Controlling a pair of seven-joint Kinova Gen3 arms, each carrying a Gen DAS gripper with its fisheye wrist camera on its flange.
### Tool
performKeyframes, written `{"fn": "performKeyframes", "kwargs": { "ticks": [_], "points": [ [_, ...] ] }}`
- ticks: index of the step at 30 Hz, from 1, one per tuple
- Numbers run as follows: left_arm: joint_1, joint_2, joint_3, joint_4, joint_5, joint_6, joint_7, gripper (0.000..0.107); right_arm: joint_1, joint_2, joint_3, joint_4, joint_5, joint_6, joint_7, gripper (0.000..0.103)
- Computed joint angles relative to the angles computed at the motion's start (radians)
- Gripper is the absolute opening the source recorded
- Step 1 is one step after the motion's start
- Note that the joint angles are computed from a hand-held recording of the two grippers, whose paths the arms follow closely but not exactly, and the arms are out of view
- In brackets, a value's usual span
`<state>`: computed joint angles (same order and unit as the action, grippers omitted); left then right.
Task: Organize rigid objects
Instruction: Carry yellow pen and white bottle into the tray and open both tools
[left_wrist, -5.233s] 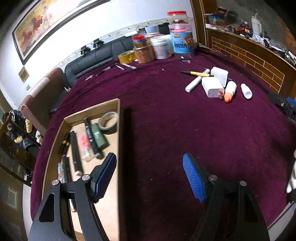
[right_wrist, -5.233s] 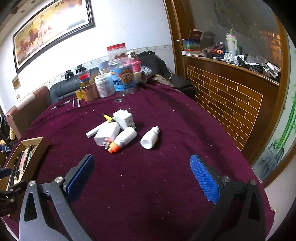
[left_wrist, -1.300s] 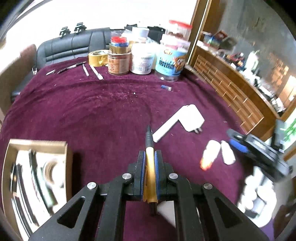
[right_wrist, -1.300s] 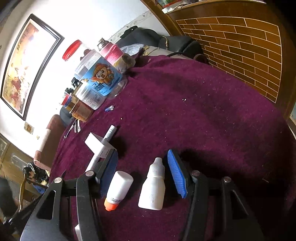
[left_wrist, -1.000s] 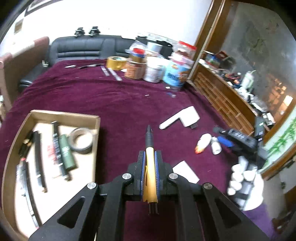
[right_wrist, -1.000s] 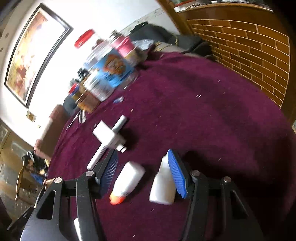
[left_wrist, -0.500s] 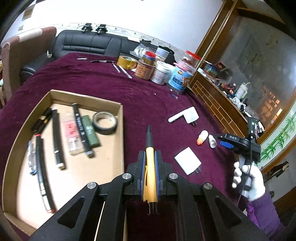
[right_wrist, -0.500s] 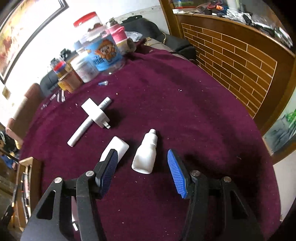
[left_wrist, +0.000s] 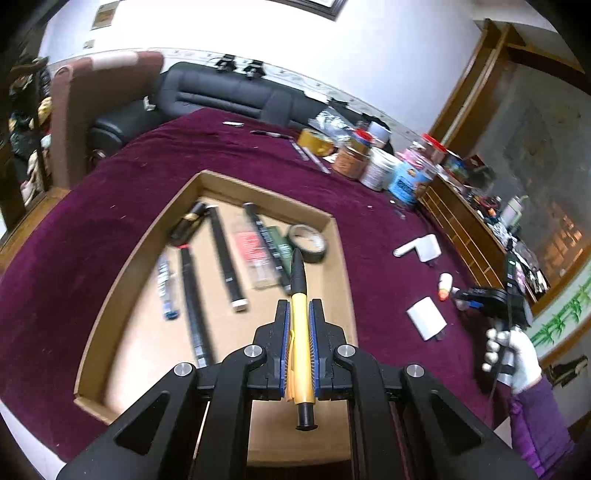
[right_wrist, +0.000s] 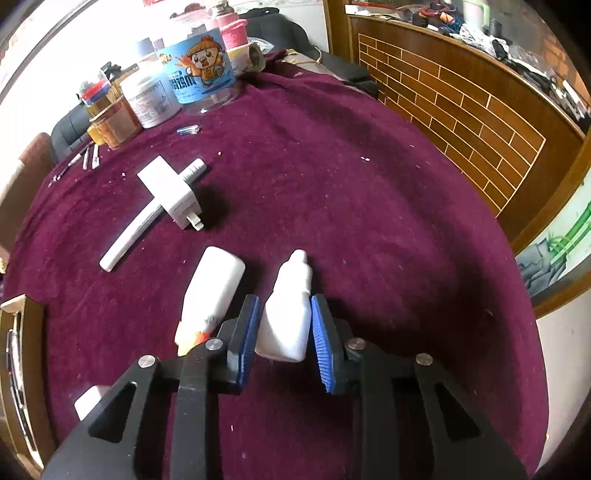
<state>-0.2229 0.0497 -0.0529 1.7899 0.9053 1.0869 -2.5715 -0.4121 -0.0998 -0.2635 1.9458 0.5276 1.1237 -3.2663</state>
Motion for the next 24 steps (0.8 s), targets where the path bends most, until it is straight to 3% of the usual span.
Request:
{"fn": "performKeyframes", "kwargs": {
  "ticks": [6,10,14,19,24],
  "points": [
    [-0.012,0.016,-0.005,0.010,-0.023,-0.025,0.019,0.007,-0.015,-0.127,-0.089,0.031,0.003,-0.068,-0.104,0.024],
    [-0.001,0.038,0.011,0.001,-0.065,-0.038,0.065,0.007,-0.021,-0.123,-0.171,-0.018,0.031,-0.132,-0.110,0.024],
    [0.014,0.066,0.030,-0.018,-0.113,-0.044,0.130,0.007,-0.069,-0.043,-0.193,-0.098,0.065,-0.230,-0.069,0.024],
    [0.044,0.089,0.049,-0.038,-0.198,-0.097,0.241,0.007,-0.154,0.124,-0.137,-0.224,0.030,-0.379,0.069,0.024],
    [0.022,0.126,0.057,-0.052,-0.212,-0.107,0.286,0.007,-0.226,0.305,-0.107,-0.384,-0.025,-0.411,0.221,0.024]
  ]
}}
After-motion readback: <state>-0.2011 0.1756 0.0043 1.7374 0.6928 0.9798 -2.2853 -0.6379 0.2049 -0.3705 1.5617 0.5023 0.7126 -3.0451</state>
